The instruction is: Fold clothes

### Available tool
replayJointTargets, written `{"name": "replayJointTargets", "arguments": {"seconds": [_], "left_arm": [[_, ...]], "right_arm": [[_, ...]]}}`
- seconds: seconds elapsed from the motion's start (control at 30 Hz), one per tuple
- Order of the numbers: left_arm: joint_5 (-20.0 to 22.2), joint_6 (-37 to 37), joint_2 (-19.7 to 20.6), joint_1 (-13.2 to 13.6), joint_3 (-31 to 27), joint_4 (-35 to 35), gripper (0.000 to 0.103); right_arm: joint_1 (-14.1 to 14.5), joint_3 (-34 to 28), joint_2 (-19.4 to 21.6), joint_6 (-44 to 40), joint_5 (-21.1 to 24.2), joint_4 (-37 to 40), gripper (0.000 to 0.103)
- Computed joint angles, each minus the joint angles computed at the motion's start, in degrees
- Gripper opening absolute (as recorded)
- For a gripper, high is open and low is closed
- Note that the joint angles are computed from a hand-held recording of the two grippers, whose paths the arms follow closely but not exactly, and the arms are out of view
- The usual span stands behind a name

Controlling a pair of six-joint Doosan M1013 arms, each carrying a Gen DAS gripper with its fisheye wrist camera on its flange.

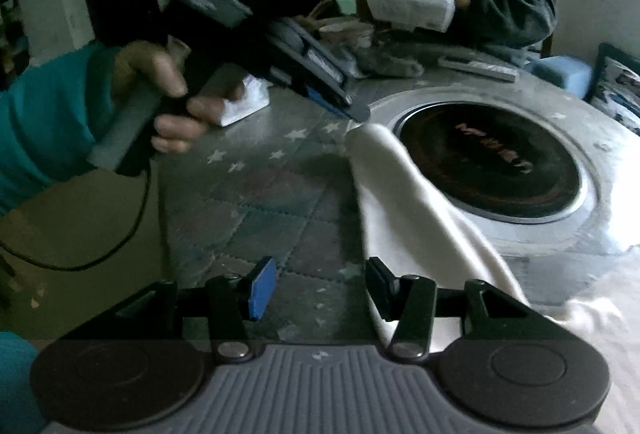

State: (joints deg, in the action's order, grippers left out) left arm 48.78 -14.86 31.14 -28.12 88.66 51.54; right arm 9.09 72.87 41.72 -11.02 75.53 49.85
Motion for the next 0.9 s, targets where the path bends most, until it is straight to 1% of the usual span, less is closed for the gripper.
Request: {"name": "replayJointTargets", "arguments": {"seconds": [0.03, 0.1, 0.17, 0.23, 0.3, 0.33, 0.37, 0.5, 0.53, 0.57, 0.63, 0.73, 0.77, 0.8, 0.87, 0.9], "left_arm": [[-0.45, 0.81, 0.43, 0.29, -0.40, -1.00, 0.048], [-0.94, 2.42, 1.18, 0.59, -1.13, -1.92, 0.048], [-1.95, 3.53, 1.48, 0.76, -1.34, -2.05, 0.044], [-3.34, 4.61, 1.63, 0.95, -1.36, -2.05, 0.018], [-4.37, 5.55, 1.78, 1.07, -1.53, -1.75, 0.012], [-4.18, 5.48, 1.83, 0.96, -1.79, -0.67, 0.010], [-3.52, 4.82, 1.86, 0.74, -2.05, 1.10, 0.010], [1.32, 2.86, 2.30, -0.43, -3.33, 9.07, 0.010], [2.70, 3.92, 2.73, -0.54, -3.94, 9.74, 0.014], [3.61, 5.24, 3.19, -0.43, -4.59, 9.12, 0.015], [5.20, 7.48, 4.06, -0.11, -5.85, 6.91, 0.015], [6.88, 8.43, 4.76, 0.34, -6.84, 3.94, 0.016], [7.15, 7.81, 4.68, 0.35, -6.87, 3.21, 0.017], [6.55, 7.07, 4.37, 0.25, -6.59, 2.73, 0.018], [3.65, 6.46, 3.64, -0.15, -5.75, 2.19, 0.018], [1.39, 7.37, 3.39, -0.37, -5.47, 1.66, 0.018]], "right_arm": [[-0.28, -0.12, -0.05, 0.43, -0.38, 0.11, 0.050], [-0.89, -0.38, -0.09, 1.00, -1.06, -0.03, 0.050], [-1.36, -0.74, 0.01, 1.58, -1.79, -0.55, 0.051], [-1.72, -0.95, 0.10, 2.10, -2.55, -1.19, 0.051], [-1.95, -1.18, 0.34, 3.01, -3.52, -1.51, 0.051], [-2.05, -1.39, 0.59, 3.72, -4.21, -1.58, 0.051], [-2.12, -1.56, 0.76, 4.58, -4.67, -1.63, 0.051], [-2.37, -1.88, 1.12, 6.86, -5.61, -1.45, 0.051], [-2.40, -1.86, 1.15, 6.94, -5.67, -1.40, 0.051], [-2.40, -1.71, 1.10, 6.88, -5.85, -1.38, 0.051], [-2.32, -1.43, 0.97, 6.85, -6.43, -1.39, 0.051], [-2.34, -1.32, 0.94, 7.00, -6.81, -1.10, 0.051], [-2.38, -1.35, 0.97, 7.09, -6.81, -0.93, 0.051], [-2.54, -1.14, 0.83, 6.88, -6.68, -0.81, 0.051], [-2.53, -0.97, 0.79, 6.62, -6.20, -0.94, 0.051], [-2.50, -0.93, 0.80, 6.53, -5.95, -1.03, 0.051]]}}
